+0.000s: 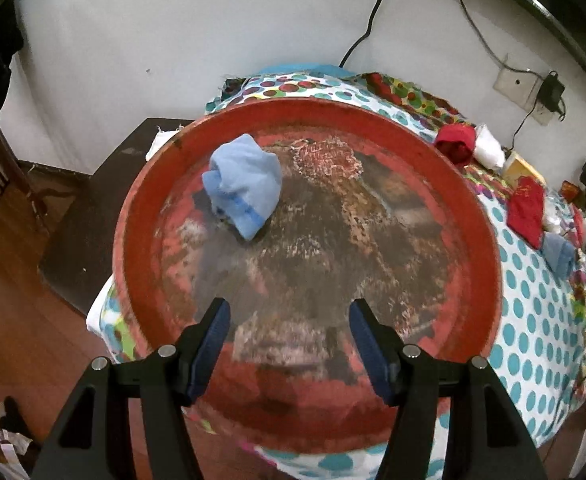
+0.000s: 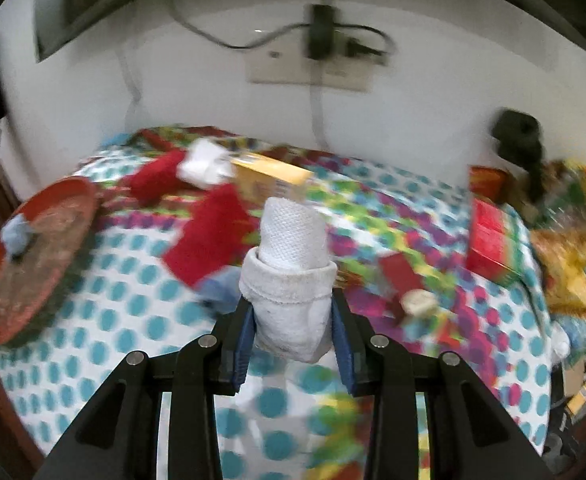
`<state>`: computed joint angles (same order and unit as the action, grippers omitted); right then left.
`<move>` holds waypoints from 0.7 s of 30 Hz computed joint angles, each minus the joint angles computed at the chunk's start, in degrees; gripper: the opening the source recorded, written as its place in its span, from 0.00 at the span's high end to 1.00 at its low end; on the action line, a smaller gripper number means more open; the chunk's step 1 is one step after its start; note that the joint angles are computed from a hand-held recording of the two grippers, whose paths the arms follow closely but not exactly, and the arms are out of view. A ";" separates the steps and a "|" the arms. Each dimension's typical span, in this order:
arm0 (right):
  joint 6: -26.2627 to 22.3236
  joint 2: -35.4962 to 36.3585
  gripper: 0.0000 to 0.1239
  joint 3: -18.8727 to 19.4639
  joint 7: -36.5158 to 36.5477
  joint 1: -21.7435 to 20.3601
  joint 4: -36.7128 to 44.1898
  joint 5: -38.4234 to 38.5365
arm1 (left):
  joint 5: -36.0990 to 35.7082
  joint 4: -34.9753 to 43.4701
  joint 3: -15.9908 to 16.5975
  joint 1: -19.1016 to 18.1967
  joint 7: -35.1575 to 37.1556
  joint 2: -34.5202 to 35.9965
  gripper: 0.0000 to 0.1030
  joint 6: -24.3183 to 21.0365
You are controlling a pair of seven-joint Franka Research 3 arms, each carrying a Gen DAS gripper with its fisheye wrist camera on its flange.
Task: Organize objects
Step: 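Carry the white sock onto the red tray and open the right tool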
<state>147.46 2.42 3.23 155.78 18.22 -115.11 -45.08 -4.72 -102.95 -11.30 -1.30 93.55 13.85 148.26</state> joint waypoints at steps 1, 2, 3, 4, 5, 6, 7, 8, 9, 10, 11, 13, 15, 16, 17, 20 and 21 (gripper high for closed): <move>0.24 1.00 0.73 0.32 -1.19 0.25 1.35 0.82 | -0.29 -0.65 -0.02 0.18 0.13 -0.64 0.38 0.20; 0.64 2.38 0.73 0.57 -2.82 0.66 3.14 1.75 | -0.27 -1.27 0.10 0.26 0.07 -1.32 0.38 0.14; 1.10 3.81 0.73 0.68 -4.58 1.21 4.91 2.88 | -0.82 -2.38 0.15 0.52 0.23 -2.33 0.38 0.60; 1.71 5.26 0.73 0.69 -6.42 1.78 6.62 4.41 | -1.29 -3.10 0.30 0.65 0.04 -3.05 0.38 0.78; 2.49 6.94 0.73 0.69 -8.54 2.38 8.52 6.48 | -2.12 -3.85 0.34 0.88 0.33 -3.80 0.38 0.77; 2.77 8.29 0.73 0.56 -9.72 3.14 10.13 7.93 | -3.24 -4.34 0.30 1.16 1.22 -4.30 0.38 0.75; 3.23 9.77 0.73 0.56 -11.73 3.67 11.87 9.79 | -4.14 -4.99 0.37 1.36 1.88 -4.96 0.38 0.84; 3.39 11.30 0.73 0.60 -13.67 4.26 13.80 11.43 | -4.02 -5.44 0.69 1.28 1.80 -5.39 0.38 1.00; 3.34 13.07 0.73 0.80 -16.01 4.79 16.12 13.25 | -3.50 -5.81 0.99 1.13 1.72 -5.73 0.38 1.18; 3.08 14.88 0.73 1.07 -18.55 5.17 18.58 15.23 | -2.99 -6.12 1.24 1.04 1.90 -6.06 0.38 1.16; 2.85 16.37 0.73 1.11 -20.30 5.68 20.64 16.63 | -2.72 -6.30 1.42 0.96 1.91 -6.23 0.38 1.13; 1.96 20.05 0.73 1.47 -24.64 6.49 26.00 19.69 | -1.85 -6.61 1.79 0.78 1.60 -6.48 0.38 1.07; 0.11 23.87 0.73 1.58 -28.67 7.54 32.03 22.06 | -1.58 -6.69 1.98 0.76 1.57 -6.44 0.38 1.10; -0.87 25.66 0.73 1.58 -30.51 7.98 34.89 23.26 | -1.31 -6.68 2.10 0.75 1.35 -6.36 0.38 1.05; -2.39 28.07 0.73 1.77 -32.83 8.38 38.75 24.63 | -1.31 -6.64 2.17 0.82 1.27 -6.29 0.38 0.95; -5.70 32.97 0.73 1.39 -37.40 9.63 46.89 27.94 | -2.10 -6.37 2.08 1.09 1.94 -5.95 0.38 0.59; -6.92 34.96 0.73 1.43 -39.17 9.86 50.11 29.29 | -1.64 -6.22 2.15 1.00 1.55 -5.85 0.38 0.45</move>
